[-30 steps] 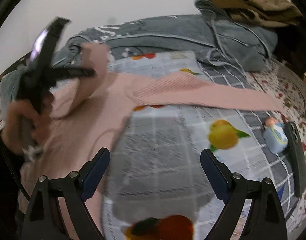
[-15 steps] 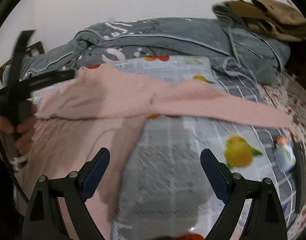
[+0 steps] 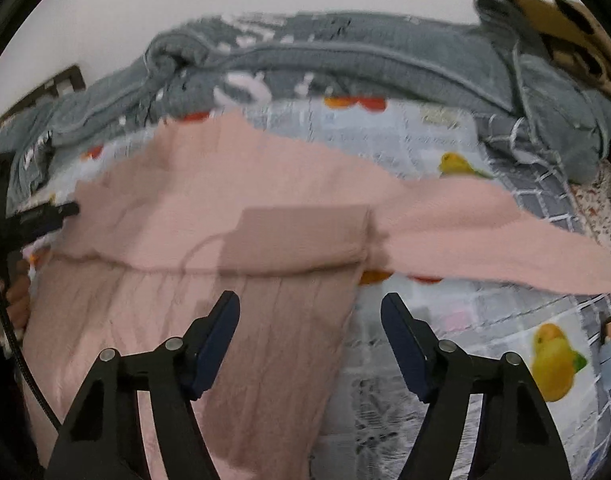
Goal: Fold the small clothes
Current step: 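Fold the held sleeve across the sweater body with the left gripper, release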
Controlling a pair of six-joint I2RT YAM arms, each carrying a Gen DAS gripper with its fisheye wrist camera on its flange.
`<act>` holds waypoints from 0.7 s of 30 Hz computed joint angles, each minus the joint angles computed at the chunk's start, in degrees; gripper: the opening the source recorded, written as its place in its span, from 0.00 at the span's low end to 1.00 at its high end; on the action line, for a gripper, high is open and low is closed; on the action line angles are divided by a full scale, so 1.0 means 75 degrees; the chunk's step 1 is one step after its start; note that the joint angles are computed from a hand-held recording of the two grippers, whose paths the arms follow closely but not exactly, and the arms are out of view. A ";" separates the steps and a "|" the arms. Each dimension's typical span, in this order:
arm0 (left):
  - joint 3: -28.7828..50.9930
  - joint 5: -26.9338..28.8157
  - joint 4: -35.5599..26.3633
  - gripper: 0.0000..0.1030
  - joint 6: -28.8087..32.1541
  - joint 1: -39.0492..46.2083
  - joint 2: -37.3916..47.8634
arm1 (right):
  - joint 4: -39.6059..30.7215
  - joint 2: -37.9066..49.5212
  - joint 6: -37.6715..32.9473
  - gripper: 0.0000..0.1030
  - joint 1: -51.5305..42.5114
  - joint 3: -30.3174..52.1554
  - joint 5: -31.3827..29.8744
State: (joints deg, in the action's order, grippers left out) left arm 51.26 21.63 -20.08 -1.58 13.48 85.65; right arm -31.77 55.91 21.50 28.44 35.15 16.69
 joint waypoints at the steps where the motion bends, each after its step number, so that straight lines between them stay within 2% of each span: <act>1: -0.0185 -0.0082 0.0258 0.14 -0.0076 -0.0046 -0.0168 | 0.0014 0.0141 0.0010 0.69 0.0062 -0.0030 0.0103; 5: -0.0683 -0.0573 0.0742 0.14 -0.0338 0.0087 -0.0692 | -0.0017 -0.0111 0.0040 0.69 -0.0015 -0.0297 0.0086; 10: -0.0641 -0.1221 0.0662 0.15 0.0048 0.0072 -0.0758 | -0.0384 -0.0795 -0.0040 0.69 -0.0327 -0.0398 0.0076; 11: -0.0631 -0.1285 0.0616 0.20 0.0068 0.0098 -0.0807 | -0.0509 -0.1011 -0.0147 0.69 -0.0449 -0.0407 0.0145; 12: -0.0688 -0.1405 0.0633 0.24 0.0068 0.0119 -0.0952 | -0.0622 -0.1146 -0.0245 0.69 -0.0584 -0.0394 0.0193; 14: -0.0824 -0.1574 0.0719 0.25 0.0162 0.0180 -0.1320 | -0.0858 -0.1528 -0.0511 0.69 -0.1026 -0.0405 0.0202; 16: -0.0899 -0.1403 0.0884 0.26 0.0217 0.0135 -0.1577 | -0.0980 -0.1946 -0.1045 0.69 -0.1889 -0.0432 -0.0087; 17: -0.1031 -0.1074 0.1015 0.34 0.0215 0.0178 -0.1785 | -0.1002 -0.2079 -0.1357 0.69 -0.2409 -0.0417 -0.0285; 18: -0.1177 -0.0717 0.1172 0.51 0.0173 0.0217 -0.1949 | -0.1024 -0.2253 -0.1741 0.69 -0.3059 -0.0429 -0.0559; 20: -0.1410 -0.0473 0.1502 0.73 0.0128 0.0148 -0.2037 | -0.0992 -0.2362 -0.2412 0.69 -0.4265 -0.0401 -0.1167; 21: -0.1452 -0.0596 0.1566 0.72 0.0177 0.0013 -0.1979 | -0.0938 -0.2305 -0.2774 0.69 -0.4979 -0.0353 -0.1589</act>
State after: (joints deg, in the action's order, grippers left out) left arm 40.36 17.16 -8.33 -0.25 13.58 70.80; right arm -38.81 38.62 0.69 -8.90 32.50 4.77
